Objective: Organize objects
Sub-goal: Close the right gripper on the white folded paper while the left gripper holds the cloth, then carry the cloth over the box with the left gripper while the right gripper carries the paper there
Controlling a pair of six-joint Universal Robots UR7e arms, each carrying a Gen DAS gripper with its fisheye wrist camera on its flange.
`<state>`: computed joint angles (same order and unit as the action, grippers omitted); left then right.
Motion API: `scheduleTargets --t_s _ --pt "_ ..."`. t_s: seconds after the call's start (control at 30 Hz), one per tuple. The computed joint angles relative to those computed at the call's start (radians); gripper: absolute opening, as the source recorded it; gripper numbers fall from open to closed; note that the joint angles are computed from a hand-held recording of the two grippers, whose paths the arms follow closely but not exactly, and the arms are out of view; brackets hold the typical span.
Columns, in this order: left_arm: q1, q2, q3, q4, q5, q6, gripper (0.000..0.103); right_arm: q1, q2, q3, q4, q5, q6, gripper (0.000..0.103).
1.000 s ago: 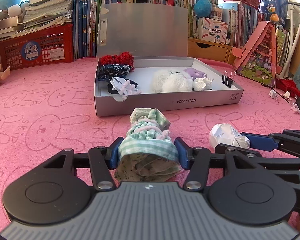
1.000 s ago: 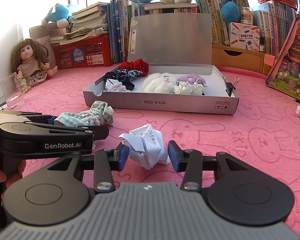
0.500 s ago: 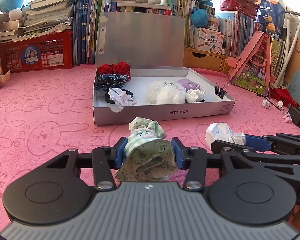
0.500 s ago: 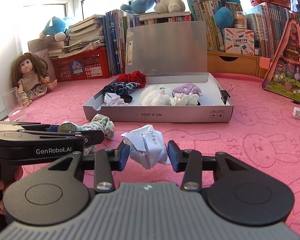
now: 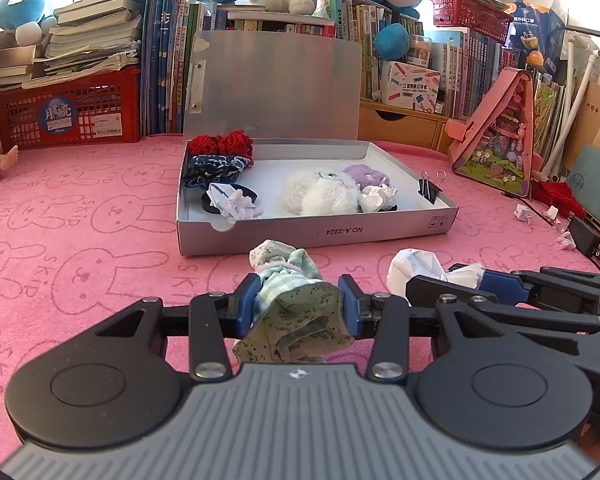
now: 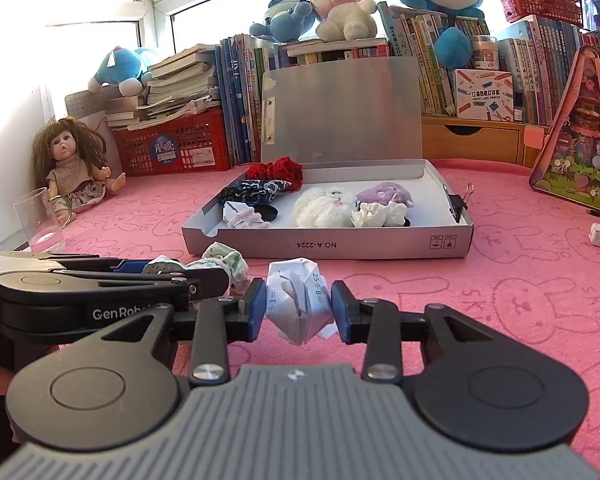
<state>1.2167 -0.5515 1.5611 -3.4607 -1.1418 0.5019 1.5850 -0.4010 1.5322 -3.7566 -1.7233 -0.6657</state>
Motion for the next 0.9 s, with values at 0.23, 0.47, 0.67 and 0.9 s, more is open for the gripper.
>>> scheduleTargets --t_s 0.23,0.47,0.67,0.9 --pt "0.000 0.000 0.004 -0.002 0.005 0.001 0.046 -0.004 0.001 0.002 0.006 0.006 0.014 0.039" --pt "0.000 -0.009 0.018 -0.020 -0.003 -0.001 0.046 -0.005 -0.001 0.010 0.001 0.025 0.010 0.039" --pt "0.000 -0.012 0.024 -0.042 -0.016 0.009 0.047 -0.004 0.000 0.010 -0.016 0.043 0.003 0.039" --pt "0.009 0.009 -0.011 -0.004 0.014 0.008 0.070 -0.007 0.011 -0.010 -0.011 0.012 0.010 0.040"
